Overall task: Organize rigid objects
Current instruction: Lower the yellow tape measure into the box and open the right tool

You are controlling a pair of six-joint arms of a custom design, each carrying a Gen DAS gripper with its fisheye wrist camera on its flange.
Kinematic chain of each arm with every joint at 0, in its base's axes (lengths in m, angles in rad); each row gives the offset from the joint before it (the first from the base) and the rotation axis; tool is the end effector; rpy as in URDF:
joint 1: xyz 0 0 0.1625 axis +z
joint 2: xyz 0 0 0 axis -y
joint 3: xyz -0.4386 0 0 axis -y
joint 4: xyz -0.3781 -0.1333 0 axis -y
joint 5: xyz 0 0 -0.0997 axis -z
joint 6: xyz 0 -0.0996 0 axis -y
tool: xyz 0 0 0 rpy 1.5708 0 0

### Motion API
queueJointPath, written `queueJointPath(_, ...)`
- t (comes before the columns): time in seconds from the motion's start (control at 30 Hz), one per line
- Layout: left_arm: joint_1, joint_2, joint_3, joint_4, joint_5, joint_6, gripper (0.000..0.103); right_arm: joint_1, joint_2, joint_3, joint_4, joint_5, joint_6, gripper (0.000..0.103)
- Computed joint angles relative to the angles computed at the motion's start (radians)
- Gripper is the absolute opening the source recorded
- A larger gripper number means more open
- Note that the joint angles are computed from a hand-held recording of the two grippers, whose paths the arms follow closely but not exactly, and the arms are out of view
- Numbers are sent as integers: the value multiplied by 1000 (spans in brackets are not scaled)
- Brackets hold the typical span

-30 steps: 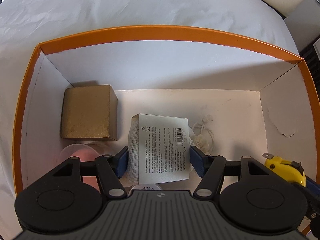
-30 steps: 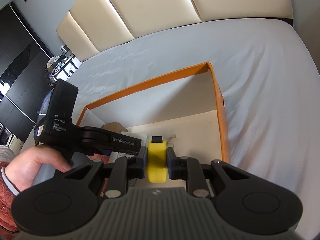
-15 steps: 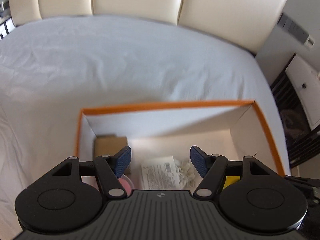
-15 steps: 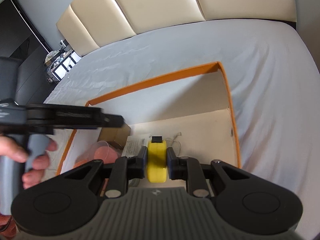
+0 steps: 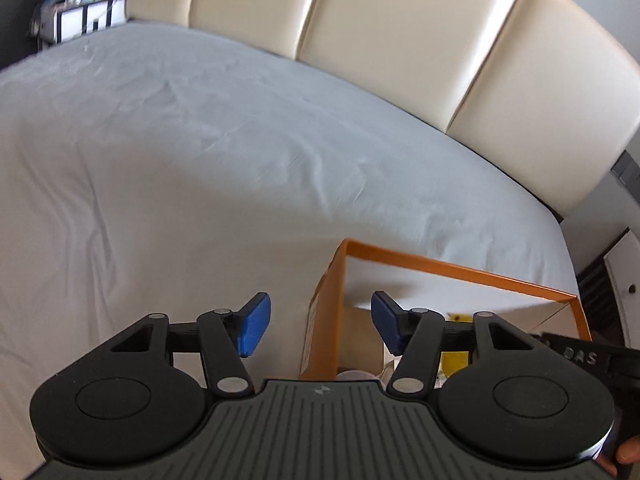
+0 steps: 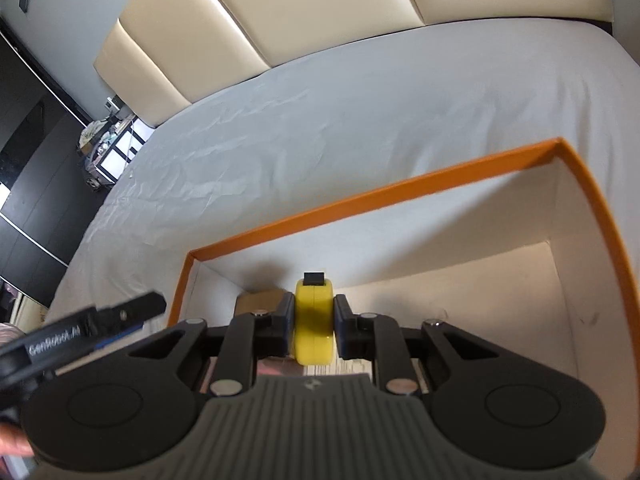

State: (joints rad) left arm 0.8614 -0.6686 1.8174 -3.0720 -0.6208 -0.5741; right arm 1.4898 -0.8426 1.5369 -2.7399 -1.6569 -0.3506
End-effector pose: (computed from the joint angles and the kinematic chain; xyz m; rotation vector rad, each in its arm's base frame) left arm -0.2364 -0.6044 0.0695 -0.0561 2.3718 -1.0643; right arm 0.0664 -0.7242 0.2053 0.3580 -2.8632 0.6554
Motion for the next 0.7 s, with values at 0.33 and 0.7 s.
queueJointPath(0.33,42,-12,23,-22,-126,-12,67,30,119,-101,50,-66,81,19)
queueJointPath(0.7,40,-30,45,-29,-150,-26,67,49,139,-108,35,-176,23,24)
